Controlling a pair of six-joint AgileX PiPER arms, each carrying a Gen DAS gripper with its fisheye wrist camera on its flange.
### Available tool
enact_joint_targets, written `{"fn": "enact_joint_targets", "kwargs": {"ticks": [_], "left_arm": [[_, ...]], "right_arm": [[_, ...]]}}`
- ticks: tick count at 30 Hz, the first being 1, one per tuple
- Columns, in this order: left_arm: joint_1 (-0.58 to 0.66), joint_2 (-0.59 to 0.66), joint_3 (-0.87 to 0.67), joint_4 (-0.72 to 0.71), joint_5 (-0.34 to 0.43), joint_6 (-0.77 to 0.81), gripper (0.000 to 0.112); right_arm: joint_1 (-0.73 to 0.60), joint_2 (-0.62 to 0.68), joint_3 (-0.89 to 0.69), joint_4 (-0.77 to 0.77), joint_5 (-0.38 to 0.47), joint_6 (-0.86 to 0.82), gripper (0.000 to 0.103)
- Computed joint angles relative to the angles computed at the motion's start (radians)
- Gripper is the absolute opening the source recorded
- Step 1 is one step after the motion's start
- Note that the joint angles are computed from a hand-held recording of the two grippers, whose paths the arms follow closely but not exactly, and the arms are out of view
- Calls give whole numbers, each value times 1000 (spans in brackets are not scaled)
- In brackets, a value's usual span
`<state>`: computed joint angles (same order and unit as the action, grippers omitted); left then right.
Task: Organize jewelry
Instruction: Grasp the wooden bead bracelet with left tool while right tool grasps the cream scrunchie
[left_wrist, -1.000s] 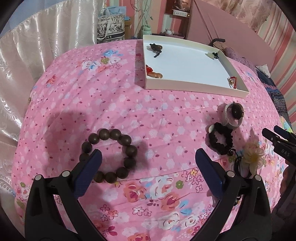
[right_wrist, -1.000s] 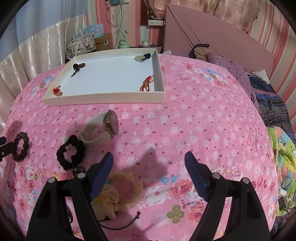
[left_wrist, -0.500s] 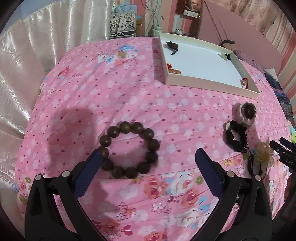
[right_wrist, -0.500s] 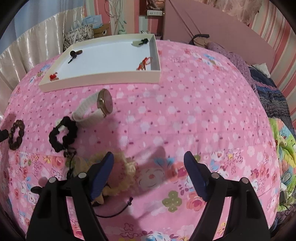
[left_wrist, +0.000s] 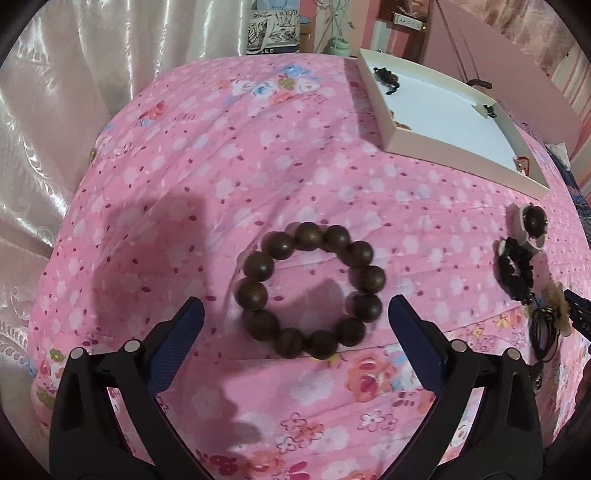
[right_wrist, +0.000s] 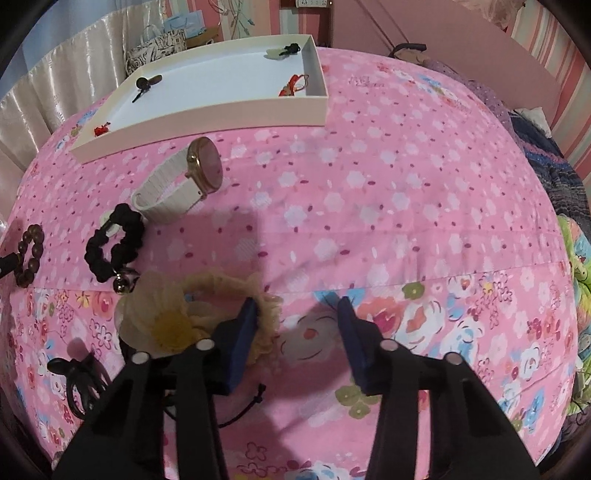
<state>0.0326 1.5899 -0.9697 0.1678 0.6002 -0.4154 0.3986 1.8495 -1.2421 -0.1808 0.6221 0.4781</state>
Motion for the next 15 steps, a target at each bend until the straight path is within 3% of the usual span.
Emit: {"fn": "enact_joint_targets", "kwargs": {"ticks": [2, 5, 15], "left_arm": [[15, 10, -1, -19, -4, 22, 95], [30, 25, -1, -36, -11, 41, 93], [60, 73, -9, -72, -30, 83, 78]], "right_arm": [[-1, 1, -1, 2, -11, 2, 21], [2, 10, -11, -3, -10, -1, 16], [2, 14, -4, -32, -43, 33, 11]]}}
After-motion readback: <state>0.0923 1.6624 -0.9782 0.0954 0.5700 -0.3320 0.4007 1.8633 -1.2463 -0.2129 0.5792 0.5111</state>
